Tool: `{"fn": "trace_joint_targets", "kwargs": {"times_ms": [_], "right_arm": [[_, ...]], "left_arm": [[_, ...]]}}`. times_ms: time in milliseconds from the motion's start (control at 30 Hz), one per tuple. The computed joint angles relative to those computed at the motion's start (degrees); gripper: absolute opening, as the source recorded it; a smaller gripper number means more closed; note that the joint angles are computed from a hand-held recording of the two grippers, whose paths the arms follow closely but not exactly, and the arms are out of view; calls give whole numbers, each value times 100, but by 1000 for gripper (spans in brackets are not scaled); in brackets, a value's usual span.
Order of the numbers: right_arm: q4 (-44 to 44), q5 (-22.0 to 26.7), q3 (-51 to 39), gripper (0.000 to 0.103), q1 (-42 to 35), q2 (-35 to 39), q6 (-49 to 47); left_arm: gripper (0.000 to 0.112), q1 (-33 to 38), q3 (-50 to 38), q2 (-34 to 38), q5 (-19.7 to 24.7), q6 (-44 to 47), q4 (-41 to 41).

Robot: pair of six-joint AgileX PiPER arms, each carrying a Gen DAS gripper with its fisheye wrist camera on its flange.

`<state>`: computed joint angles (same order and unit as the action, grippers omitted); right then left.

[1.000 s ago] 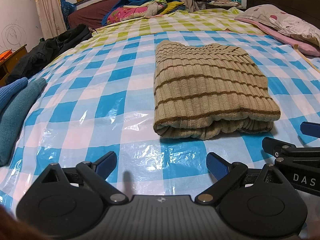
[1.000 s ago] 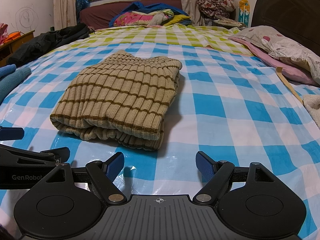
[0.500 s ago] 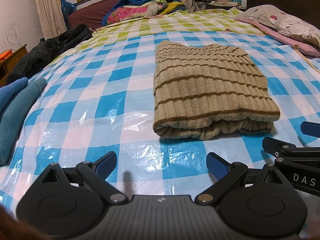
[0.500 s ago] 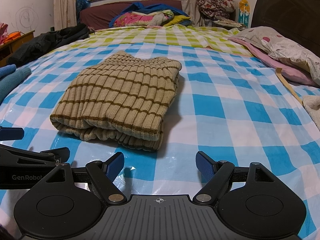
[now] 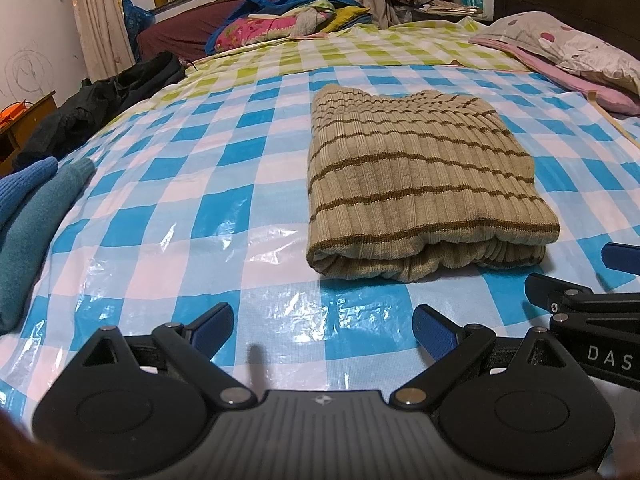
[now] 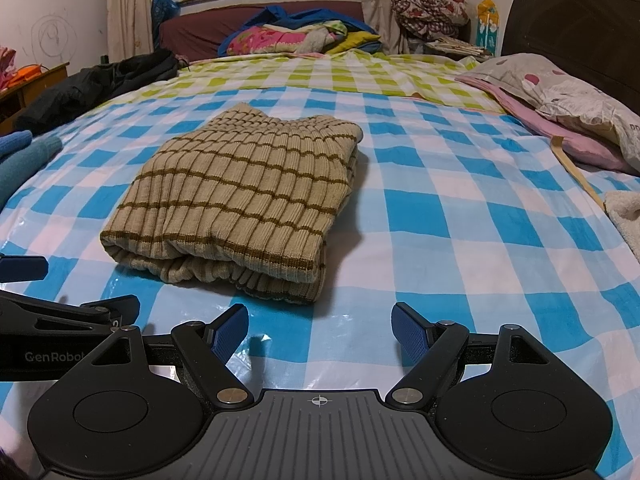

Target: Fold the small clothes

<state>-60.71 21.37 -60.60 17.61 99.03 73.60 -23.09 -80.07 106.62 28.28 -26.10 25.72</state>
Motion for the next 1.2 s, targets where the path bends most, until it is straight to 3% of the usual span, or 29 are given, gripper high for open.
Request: {"fn": "trace_joint_targets", "kwargs": {"times_ms": [700, 1200], "right_arm": [[81, 108, -61, 82, 37, 20, -63], [-228, 18, 60, 82, 17, -80, 259]], "left_arm": [[101, 5, 34, -5, -40, -40, 36], [101, -137, -133, 68, 169, -339, 321]]}}
